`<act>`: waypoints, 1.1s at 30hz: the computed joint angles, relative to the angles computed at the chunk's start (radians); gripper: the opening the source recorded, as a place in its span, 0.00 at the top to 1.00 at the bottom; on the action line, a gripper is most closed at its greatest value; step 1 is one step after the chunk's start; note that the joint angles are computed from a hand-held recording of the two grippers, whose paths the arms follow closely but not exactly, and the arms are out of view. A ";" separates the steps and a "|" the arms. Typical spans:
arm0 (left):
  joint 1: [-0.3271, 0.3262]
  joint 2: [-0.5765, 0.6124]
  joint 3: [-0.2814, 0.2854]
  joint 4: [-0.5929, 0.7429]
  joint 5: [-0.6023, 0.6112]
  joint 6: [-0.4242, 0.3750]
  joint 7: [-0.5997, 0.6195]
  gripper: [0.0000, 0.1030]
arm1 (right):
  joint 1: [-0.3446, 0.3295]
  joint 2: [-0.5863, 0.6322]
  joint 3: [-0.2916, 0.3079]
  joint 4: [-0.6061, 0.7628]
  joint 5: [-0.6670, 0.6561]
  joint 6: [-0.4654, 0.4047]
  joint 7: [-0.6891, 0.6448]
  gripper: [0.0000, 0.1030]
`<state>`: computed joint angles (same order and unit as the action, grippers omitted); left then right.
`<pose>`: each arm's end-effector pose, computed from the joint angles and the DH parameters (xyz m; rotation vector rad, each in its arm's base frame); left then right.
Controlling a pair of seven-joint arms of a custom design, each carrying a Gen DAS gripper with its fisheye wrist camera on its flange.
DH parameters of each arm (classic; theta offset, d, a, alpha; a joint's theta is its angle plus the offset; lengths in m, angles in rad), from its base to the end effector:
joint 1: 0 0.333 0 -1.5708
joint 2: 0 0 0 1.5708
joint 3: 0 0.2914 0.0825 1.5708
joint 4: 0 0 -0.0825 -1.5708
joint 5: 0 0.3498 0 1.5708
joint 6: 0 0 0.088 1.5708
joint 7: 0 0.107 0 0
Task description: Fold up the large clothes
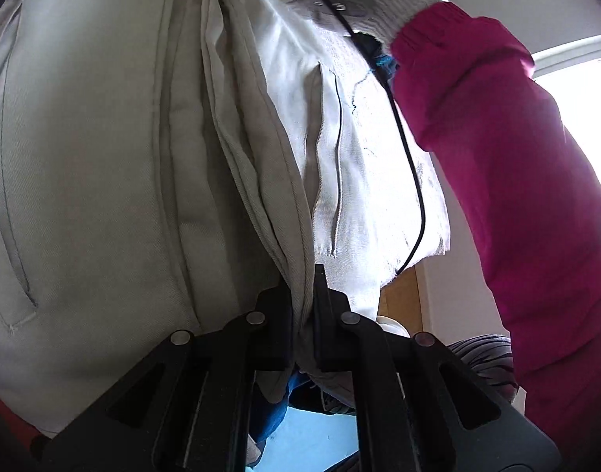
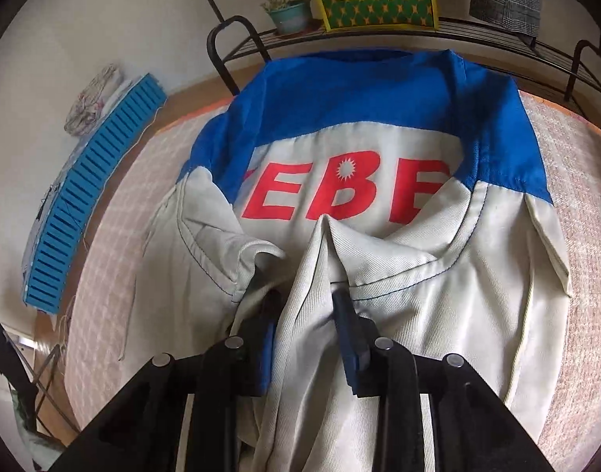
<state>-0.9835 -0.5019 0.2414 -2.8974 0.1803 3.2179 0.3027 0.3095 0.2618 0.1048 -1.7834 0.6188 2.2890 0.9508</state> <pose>0.2587 -0.2623 0.4148 2.2118 -1.5293 1.1147 0.5614 0.2560 0.4290 -2.3133 1.1205 0.2093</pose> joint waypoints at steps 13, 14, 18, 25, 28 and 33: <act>0.122 -0.027 -0.173 0.052 -0.058 -0.132 0.052 0.95 | -0.209 -0.606 -0.205 -0.430 0.146 -0.404 -0.411 0.68; 0.125 -0.029 -0.179 0.054 -0.063 -0.139 0.059 0.95 | -0.233 -0.651 -0.229 -0.473 0.124 -0.445 -0.452 0.68; 0.163 -0.039 -0.223 0.041 -0.061 -0.156 0.079 0.95 | -0.342 -0.791 -0.294 -0.615 -0.009 -0.576 -0.611 0.68; 0.167 -0.013 -0.227 0.076 -0.097 -0.176 0.107 0.95 | -0.459 -0.962 -0.268 -0.813 -0.192 -0.605 -0.866 0.68; 0.192 0.004 -0.253 0.098 -0.105 -0.188 0.109 0.95 | -0.466 -0.955 -0.251 -0.837 -0.203 -0.593 -0.912 0.68; 0.210 0.017 -0.274 0.115 -0.121 -0.211 0.121 0.95 | -0.455 -0.957 -0.216 -0.882 -0.207 -0.503 -0.966 0.61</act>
<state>-0.7732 -0.4852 -0.0329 -2.7824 0.0596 3.0067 0.4232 -0.1459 -0.6948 -0.1114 -2.6658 0.4119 1.7863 -0.0149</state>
